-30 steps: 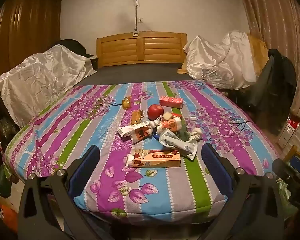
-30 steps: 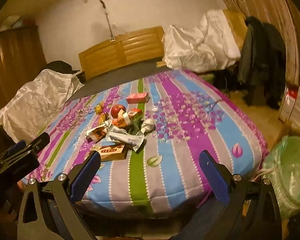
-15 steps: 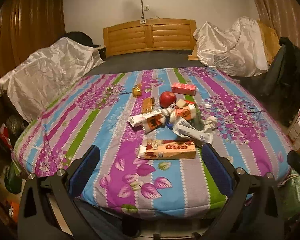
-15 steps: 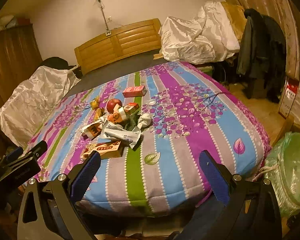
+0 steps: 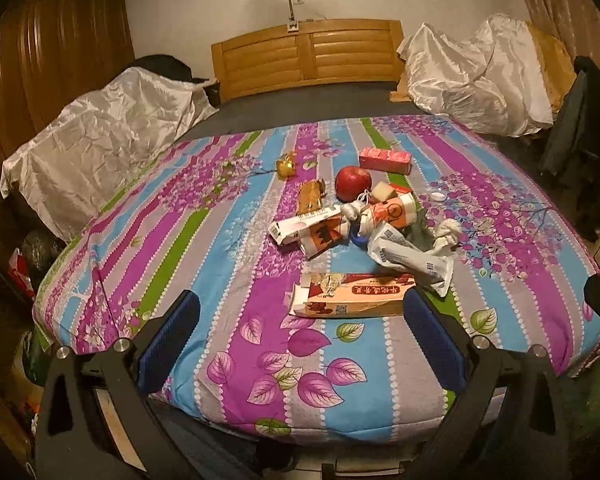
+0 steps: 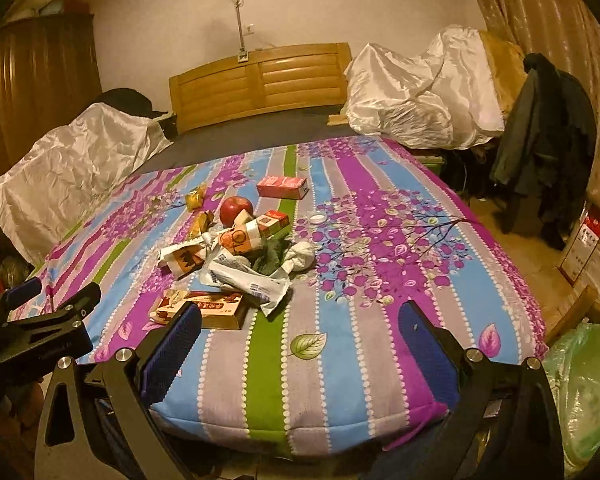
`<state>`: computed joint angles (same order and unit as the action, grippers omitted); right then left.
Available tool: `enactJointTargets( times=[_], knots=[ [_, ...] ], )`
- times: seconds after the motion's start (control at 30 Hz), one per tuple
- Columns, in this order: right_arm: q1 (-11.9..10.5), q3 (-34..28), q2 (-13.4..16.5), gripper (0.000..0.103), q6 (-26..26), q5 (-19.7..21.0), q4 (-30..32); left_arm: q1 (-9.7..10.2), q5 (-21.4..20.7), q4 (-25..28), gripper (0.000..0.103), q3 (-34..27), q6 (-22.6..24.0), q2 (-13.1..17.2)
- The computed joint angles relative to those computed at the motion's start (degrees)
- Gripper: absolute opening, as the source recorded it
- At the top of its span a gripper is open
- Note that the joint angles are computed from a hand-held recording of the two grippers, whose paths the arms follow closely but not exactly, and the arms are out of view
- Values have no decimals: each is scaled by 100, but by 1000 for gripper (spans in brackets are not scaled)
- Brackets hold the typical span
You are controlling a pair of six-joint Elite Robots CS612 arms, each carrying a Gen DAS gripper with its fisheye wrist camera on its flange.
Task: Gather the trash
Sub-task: 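Move both tools toward the pile of trash on the bed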
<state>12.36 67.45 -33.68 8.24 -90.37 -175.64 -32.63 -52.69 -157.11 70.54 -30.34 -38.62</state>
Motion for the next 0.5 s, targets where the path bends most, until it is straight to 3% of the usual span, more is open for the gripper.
enactJointTargets(
  times=[0.2, 0.5],
  knots=[
    [46, -141, 108, 98, -87, -44, 296, 84, -131, 225, 98, 31, -142, 9],
    [74, -323, 255, 98, -142, 26, 813, 319, -491, 947, 98, 277, -1021, -95]
  ],
)
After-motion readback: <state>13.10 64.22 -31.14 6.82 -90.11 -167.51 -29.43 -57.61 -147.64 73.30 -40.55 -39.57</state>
